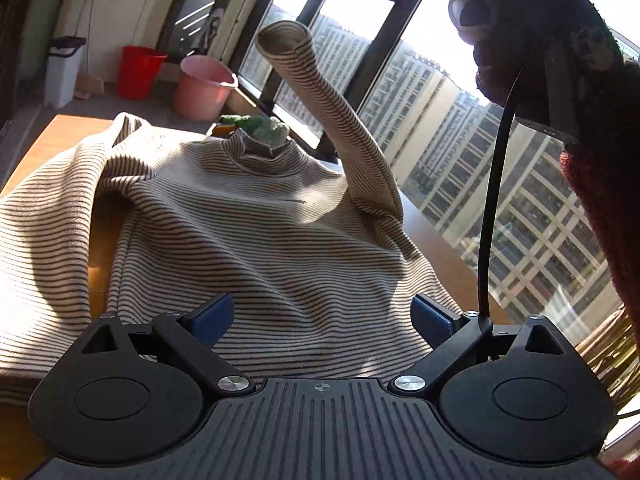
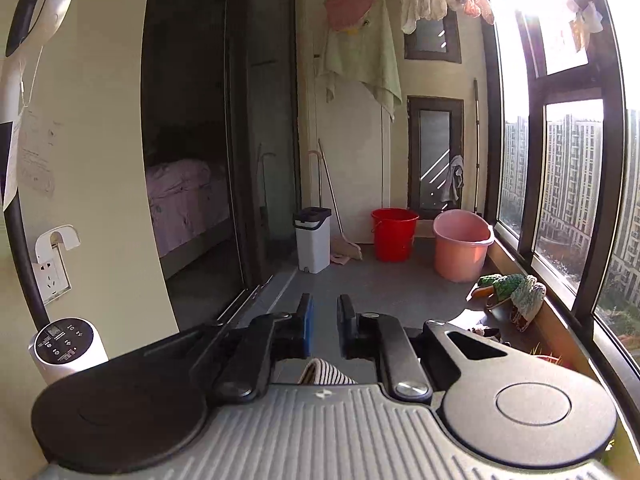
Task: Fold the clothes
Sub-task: 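Lift the sleeve and fold it across the sweater body, open the right gripper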
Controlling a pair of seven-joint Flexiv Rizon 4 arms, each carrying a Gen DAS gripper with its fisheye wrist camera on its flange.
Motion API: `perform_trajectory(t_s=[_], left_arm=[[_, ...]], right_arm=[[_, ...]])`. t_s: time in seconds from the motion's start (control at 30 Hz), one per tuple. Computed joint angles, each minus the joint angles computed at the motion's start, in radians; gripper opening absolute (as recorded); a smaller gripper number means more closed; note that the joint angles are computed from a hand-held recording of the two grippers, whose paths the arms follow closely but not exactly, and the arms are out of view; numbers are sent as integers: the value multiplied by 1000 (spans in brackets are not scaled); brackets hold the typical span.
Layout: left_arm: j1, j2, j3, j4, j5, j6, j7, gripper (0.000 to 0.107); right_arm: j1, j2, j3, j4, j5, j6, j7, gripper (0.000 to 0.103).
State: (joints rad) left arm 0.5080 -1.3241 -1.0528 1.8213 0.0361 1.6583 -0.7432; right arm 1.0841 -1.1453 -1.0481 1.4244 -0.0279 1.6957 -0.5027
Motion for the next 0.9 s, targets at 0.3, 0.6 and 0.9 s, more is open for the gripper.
perform_trajectory(t_s=[0.3, 0.6, 0.9], left_arm=[[-25, 28, 49, -28, -37, -30, -39, 101], [-55, 57, 87, -8, -36, -4, -31, 103], [-47, 116, 104, 77, -14, -9, -17, 103]], right_arm=[[-29, 2, 200, 137, 136, 171, -1, 103], [-134, -40, 483, 257, 331, 400, -37, 103], [-232, 34, 635, 344, 321, 529, -175, 103]])
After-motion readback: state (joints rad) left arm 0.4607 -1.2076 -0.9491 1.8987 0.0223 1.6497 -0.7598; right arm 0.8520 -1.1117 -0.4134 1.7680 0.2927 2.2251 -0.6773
